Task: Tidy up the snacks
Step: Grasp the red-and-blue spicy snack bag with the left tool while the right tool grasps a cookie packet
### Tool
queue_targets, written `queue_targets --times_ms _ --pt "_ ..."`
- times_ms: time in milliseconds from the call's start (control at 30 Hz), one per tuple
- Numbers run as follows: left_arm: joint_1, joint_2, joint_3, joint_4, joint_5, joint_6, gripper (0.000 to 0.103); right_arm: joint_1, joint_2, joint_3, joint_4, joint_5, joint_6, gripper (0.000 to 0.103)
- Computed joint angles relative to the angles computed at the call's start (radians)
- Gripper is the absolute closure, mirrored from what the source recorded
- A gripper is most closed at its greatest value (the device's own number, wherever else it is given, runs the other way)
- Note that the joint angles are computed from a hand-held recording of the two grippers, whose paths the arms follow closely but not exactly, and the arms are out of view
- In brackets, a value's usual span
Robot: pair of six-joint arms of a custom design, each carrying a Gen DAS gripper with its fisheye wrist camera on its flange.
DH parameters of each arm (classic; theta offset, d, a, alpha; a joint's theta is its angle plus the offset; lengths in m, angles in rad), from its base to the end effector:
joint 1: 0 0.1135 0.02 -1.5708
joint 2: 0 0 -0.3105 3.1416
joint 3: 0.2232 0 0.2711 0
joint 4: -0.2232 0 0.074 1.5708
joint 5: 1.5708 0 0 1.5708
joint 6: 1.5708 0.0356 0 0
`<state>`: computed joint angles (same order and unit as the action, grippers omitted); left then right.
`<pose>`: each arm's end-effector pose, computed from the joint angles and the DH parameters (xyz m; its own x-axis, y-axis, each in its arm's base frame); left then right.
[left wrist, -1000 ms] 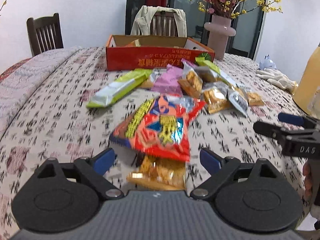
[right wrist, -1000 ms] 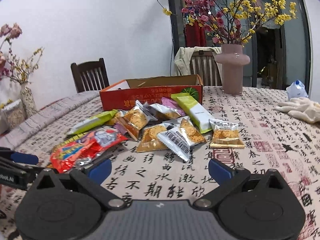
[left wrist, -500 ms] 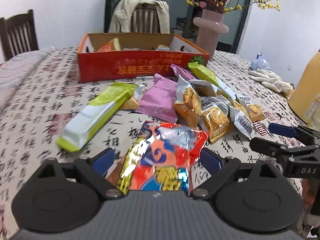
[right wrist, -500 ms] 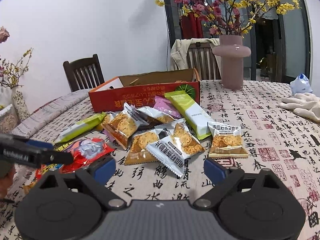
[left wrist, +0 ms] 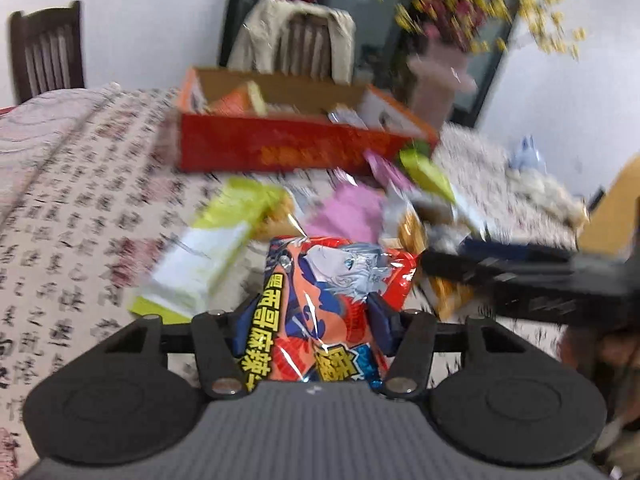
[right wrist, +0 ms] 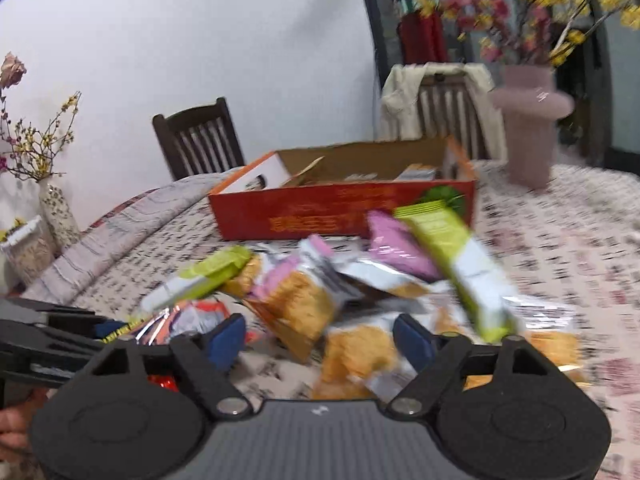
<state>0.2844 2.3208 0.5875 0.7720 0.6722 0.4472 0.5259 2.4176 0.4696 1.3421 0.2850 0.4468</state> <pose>0.3003 0.0647 -0.0134 -0.6566 0.1606 -0.7370 0.4509 0.8668 -0.2128 0.2644 0.1419 -0.0103 -0.5660 0.1509 -0.8105 -0.0414 0.9767 0.2108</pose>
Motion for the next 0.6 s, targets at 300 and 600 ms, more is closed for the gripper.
queue_targets --times_ms 300,600 --pt "0.111 -0.044 0.036 -0.016 0.012 -0.114 0.047 -0.056 0.049 0.217 -0.177 -0.063 0.105 0.061" --pt "0.105 -0.065 -0.019 0.014 0.012 -0.106 0.047 0.045 0.007 0.09 -0.048 0.028 0.026 0.065"
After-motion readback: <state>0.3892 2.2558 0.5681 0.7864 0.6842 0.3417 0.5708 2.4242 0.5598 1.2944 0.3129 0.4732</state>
